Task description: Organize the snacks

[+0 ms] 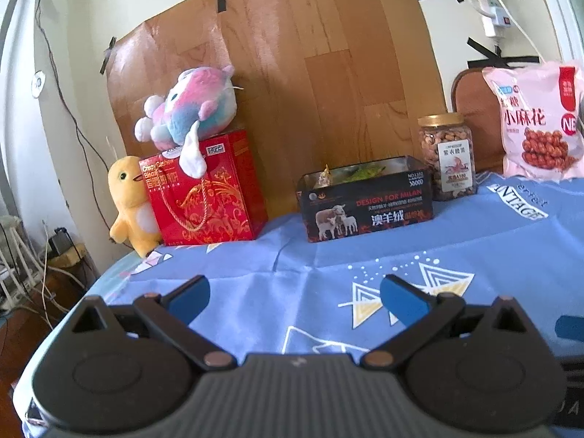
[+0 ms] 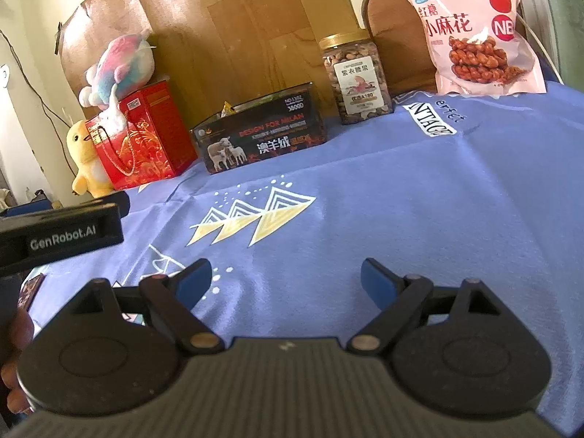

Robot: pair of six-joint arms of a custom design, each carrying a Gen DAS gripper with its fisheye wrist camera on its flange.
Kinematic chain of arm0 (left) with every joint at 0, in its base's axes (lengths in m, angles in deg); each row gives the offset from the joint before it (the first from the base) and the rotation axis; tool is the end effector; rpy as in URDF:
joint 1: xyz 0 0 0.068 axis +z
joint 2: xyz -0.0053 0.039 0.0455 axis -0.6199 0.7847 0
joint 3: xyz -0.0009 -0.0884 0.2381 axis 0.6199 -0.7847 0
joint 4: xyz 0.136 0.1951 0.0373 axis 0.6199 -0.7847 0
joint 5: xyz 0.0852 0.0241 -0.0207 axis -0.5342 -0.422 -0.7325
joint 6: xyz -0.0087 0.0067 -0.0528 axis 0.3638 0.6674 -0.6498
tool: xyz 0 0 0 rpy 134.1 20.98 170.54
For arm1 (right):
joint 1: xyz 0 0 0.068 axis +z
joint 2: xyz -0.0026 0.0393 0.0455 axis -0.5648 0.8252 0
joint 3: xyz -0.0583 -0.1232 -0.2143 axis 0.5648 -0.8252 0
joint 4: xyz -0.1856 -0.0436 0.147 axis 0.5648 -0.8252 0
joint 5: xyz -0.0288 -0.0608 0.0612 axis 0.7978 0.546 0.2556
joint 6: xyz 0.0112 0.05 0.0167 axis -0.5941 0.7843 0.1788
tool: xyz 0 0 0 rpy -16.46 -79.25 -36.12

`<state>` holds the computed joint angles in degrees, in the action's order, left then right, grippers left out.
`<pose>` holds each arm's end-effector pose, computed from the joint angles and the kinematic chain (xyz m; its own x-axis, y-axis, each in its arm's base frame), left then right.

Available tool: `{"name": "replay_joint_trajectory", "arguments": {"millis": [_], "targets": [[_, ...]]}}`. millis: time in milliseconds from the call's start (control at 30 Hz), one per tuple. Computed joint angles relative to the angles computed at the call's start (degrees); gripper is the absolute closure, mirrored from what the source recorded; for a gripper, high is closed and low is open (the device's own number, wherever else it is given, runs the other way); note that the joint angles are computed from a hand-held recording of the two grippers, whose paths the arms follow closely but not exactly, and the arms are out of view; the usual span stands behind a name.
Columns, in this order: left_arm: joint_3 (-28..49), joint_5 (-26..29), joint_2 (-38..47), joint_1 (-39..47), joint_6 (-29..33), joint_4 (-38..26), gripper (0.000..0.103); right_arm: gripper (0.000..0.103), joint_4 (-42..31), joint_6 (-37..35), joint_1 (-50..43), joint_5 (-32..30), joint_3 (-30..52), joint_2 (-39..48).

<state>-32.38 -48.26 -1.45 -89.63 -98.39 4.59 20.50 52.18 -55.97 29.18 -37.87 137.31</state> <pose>0.1531 -0.1393 0.1822 -0.4550 0.0478 -0.8892 -0.3861 0.8892 0.2454 0.2083 -0.0529 0.1453 -0.5938 0.0028 -0.8046 -0.4510 0.8270 0.3357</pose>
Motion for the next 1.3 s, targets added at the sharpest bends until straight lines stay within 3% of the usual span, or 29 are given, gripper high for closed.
{"name": "replay_joint_trajectory", "arguments": {"millis": [333, 1300], "targets": [[-1.5, -1.2, -2.5, 0.1, -2.0, 0.1, 0.0, 0.012, 0.2, 0.2, -0.1, 0.0, -0.3, 0.1], [-2.2, 1.6, -2.2, -0.2, 0.1, 1.5, 0.0, 0.012, 0.5, 0.3, -0.7, 0.5, -1.4, -2.1]]}}
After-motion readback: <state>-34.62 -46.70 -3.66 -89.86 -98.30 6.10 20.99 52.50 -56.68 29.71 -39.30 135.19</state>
